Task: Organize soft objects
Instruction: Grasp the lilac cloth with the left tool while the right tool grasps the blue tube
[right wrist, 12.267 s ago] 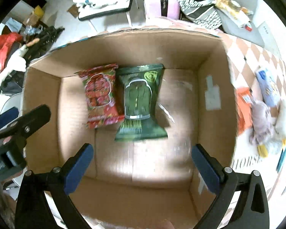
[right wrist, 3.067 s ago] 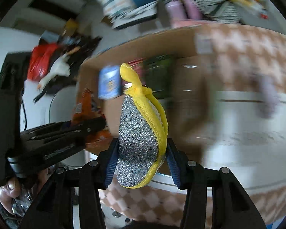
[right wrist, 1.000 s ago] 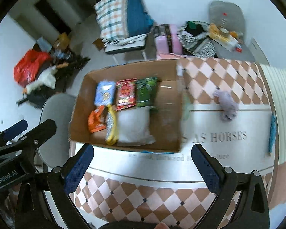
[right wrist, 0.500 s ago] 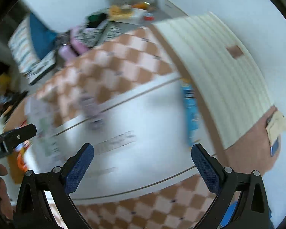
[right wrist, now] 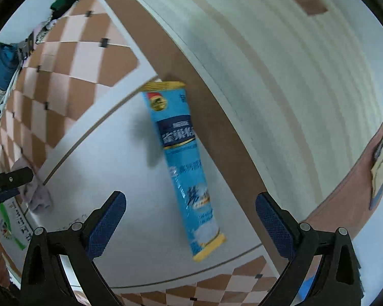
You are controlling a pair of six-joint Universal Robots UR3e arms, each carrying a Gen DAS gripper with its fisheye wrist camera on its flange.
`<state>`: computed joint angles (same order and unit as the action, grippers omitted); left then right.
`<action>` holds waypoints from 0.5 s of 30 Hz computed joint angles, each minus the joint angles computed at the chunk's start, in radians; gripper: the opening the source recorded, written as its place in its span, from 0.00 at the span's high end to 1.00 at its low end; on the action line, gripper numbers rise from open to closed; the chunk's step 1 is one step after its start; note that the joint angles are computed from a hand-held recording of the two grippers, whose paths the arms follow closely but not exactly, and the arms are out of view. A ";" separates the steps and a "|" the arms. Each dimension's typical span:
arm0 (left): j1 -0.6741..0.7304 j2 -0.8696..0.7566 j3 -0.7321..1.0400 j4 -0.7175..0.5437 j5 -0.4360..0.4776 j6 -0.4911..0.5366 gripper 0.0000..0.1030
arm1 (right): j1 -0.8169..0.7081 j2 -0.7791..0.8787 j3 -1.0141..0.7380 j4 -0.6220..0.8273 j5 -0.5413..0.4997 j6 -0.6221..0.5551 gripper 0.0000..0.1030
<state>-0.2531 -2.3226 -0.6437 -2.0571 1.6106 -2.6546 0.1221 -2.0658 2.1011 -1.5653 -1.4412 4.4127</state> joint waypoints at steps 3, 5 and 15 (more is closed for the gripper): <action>-0.024 0.014 -0.065 0.062 0.033 -0.005 0.17 | -0.056 -0.034 0.074 -0.022 0.022 -0.044 0.06; -0.035 0.019 -0.108 0.091 0.058 -0.014 0.49 | -0.089 -0.061 0.123 -0.037 0.039 -0.060 0.16; 0.045 0.304 -0.358 0.207 0.005 0.129 0.62 | 0.115 0.037 -0.057 -0.056 -0.030 0.129 0.82</action>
<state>-0.2077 -2.0187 -1.0015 -1.8499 1.6152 -2.5258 0.2374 -2.0292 2.0439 -1.6215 -1.4708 4.5419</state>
